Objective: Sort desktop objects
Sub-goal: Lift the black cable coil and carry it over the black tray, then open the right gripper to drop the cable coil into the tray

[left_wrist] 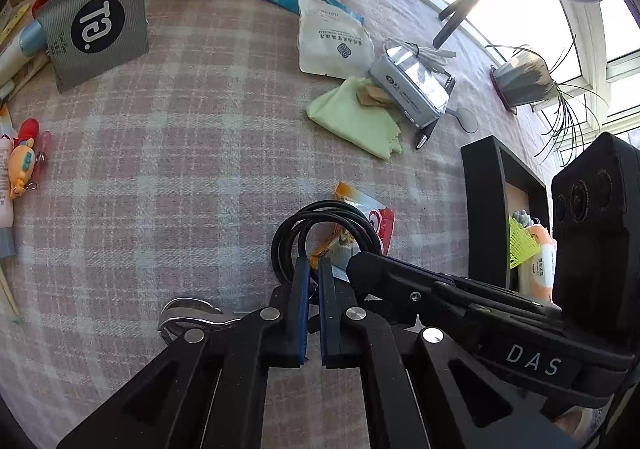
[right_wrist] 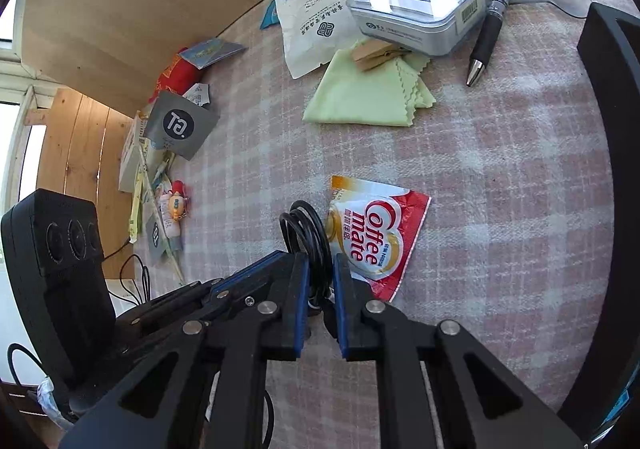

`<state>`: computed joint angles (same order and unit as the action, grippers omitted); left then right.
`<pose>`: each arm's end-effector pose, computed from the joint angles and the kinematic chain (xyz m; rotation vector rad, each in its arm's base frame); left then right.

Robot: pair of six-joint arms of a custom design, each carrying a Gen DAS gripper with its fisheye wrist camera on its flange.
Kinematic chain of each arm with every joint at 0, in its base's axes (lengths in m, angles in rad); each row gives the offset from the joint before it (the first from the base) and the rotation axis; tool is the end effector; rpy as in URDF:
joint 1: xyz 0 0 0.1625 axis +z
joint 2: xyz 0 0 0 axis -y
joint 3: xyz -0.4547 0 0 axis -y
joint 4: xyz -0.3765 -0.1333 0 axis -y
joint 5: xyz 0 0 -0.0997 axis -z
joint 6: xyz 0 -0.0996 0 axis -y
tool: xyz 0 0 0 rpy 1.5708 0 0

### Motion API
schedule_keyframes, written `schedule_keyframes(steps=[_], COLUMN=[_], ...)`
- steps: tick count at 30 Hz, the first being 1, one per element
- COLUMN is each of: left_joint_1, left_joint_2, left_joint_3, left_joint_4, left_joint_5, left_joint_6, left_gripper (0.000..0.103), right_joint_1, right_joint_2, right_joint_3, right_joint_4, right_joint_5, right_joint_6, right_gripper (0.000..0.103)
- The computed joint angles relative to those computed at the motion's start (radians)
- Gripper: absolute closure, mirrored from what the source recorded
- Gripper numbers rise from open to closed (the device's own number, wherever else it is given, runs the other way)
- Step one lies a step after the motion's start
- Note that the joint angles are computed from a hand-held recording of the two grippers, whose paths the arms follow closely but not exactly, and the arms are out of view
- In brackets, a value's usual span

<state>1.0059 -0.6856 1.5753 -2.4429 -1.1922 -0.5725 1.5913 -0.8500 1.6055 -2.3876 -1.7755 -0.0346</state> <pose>-0.2241 -0.6714 0.0636 -0.0059 2.8009 -0.2682 0.1270 -0.6772 0.1547 0.0716 -2.9344 0.0879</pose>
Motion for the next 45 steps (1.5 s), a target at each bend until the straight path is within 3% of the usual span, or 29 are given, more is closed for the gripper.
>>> schedule_keyframes(steps=[5,16,33,38,41,43,45], left_joint_1=[-0.019,-0.074,-0.219,-0.256,-0.268,-0.266,-0.267], left_joint_2=[-0.013,0.006,0.184,0.217,0.224,0.223,0.218], left_joint_3=[0.014,-0.035,-0.231,-0.255,-0.259,-0.257,-0.250], left_joint_4=[-0.027,-0.031,0.060,0.094,0.103,0.107,0.107], left_joint_5=[-0.013,-0.024,-0.180,-0.209,-0.199,-0.202,-0.190], left_joint_6=[0.011,0.065,0.225,0.258,0.257,0.253,0.251], left_gripper=[0.103,0.103,0.103,0.103,0.103,0.095,0.093], right_joint_1=[-0.005,0.000,-0.095,-0.112,-0.115,-0.123,-0.126], right_joint_2=[-0.022,-0.109,-0.433,-0.517,-0.550,-0.571,-0.584], right_joint_3=[0.018,0.066,0.245,0.303,0.317,0.330,0.341], right_joint_4=[0.001,-0.069,-0.148,-0.170,-0.181,-0.209,-0.239], right_joint_5=[0.048,0.060,-0.002,-0.065,-0.111,-0.110,-0.106], right_joint_6=[0.010,0.004,-0.007,-0.025,-0.022,-0.023,-0.025], right_gripper=[0.091,0.091,0.091,0.089,0.080,0.053,0.045])
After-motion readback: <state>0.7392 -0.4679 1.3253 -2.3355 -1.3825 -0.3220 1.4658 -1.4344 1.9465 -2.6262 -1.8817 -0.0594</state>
